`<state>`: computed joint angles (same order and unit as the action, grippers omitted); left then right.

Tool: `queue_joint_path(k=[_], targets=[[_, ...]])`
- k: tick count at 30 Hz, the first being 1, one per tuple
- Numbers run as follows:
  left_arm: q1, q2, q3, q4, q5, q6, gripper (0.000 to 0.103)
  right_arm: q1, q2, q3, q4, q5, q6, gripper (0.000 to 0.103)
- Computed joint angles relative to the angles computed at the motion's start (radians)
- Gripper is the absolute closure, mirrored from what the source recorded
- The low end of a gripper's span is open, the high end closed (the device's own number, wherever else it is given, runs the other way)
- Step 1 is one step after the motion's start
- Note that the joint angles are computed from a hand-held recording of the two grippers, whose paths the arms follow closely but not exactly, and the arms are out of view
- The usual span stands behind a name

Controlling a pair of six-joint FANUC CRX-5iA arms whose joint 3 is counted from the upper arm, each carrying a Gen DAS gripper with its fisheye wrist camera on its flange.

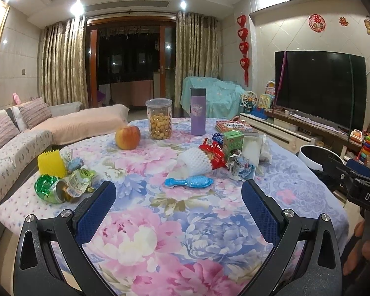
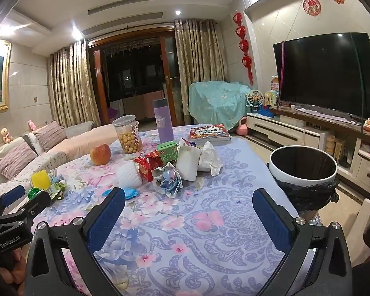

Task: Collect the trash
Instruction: 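Move both tools toward the trash on the table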

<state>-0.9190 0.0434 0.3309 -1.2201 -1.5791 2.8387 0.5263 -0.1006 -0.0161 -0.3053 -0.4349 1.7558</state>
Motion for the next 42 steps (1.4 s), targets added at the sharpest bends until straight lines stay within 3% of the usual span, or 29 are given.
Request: queue_joint_path(k=[42], targets=[[0.025, -0.005, -0.014, 0.034, 0.028, 0.004, 0.000, 0.002, 0.011, 0.015, -0.024, -0.032, -0.001, 0.000]])
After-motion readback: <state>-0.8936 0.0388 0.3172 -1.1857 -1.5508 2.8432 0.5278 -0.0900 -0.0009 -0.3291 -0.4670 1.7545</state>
